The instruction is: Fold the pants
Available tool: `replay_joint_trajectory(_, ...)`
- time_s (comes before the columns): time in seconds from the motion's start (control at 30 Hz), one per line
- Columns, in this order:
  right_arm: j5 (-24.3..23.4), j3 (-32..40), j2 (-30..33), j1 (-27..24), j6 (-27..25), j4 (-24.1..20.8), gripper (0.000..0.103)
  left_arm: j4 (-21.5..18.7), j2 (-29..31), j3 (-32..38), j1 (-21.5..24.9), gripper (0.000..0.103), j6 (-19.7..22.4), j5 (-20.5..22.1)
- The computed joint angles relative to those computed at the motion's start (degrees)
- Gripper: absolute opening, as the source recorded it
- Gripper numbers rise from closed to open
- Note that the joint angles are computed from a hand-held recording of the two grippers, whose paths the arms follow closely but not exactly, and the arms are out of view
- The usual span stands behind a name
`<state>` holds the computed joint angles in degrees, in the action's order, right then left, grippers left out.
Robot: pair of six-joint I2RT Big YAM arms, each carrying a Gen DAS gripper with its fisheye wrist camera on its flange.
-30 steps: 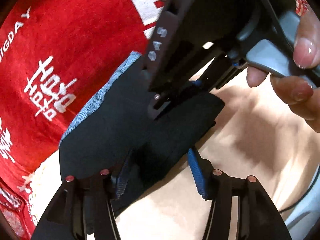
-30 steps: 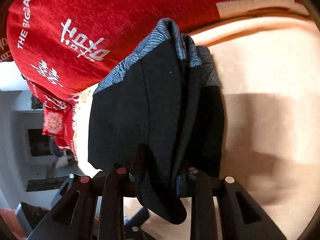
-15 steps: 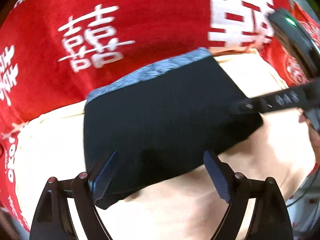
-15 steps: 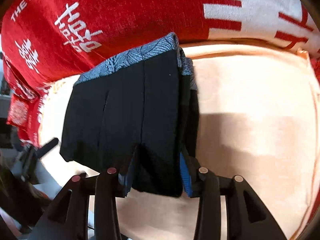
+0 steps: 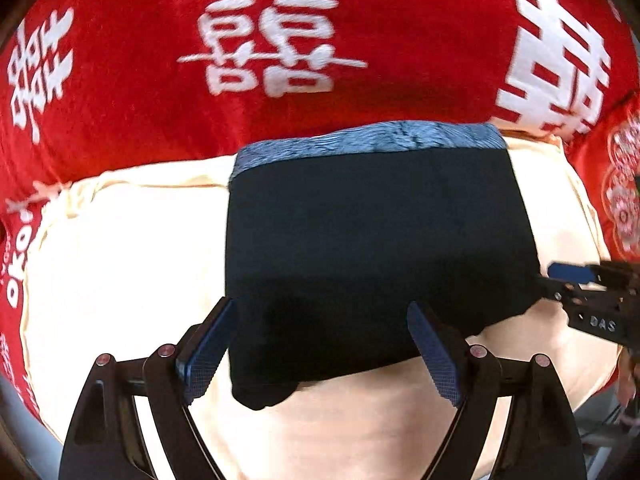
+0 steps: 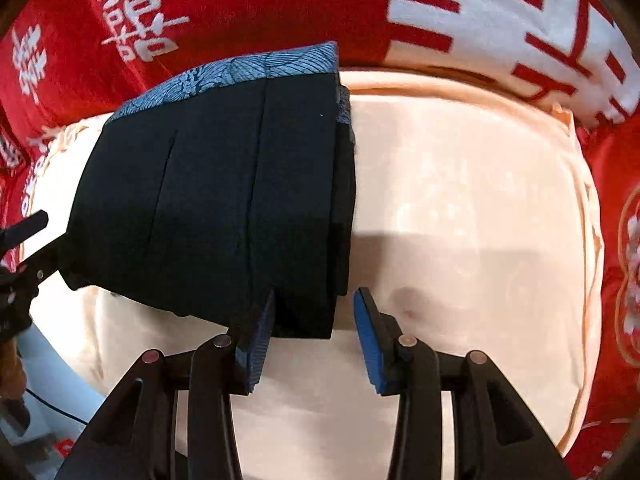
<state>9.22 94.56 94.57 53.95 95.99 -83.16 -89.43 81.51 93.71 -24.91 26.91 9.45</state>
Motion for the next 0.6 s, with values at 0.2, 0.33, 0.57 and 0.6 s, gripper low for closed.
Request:
replay_joint_trajectory(0.2, 0.24, 0.39, -0.78, 1.44, 4.05, -1.87, 0.044, -1.86, 3.55, 3.86, 1.68, 0.087, -0.35, -0.67)
replay_joint_trajectory(0.33, 0.22, 0.45, -1.27, 2.06, 6.58, -1.8, 0.044, -2.8, 5.22, 5.4, 2.01, 0.087, -0.55, -1.61)
replay_joint_trajectory(0.57, -0.26, 1.58, -0.92, 2.36, 10.57, -1.17, 0.044, -5.43, 8.07, 7.76, 3.36, 0.087, -3.26, -1.67)
replay_joint_trajectory(0.6, -0.28, 1.83, -0.9, 2.29, 10.69, -1.32, 0.044, -5.43, 8.23, 7.81, 3.42, 0.087, -3.37, -2.02)
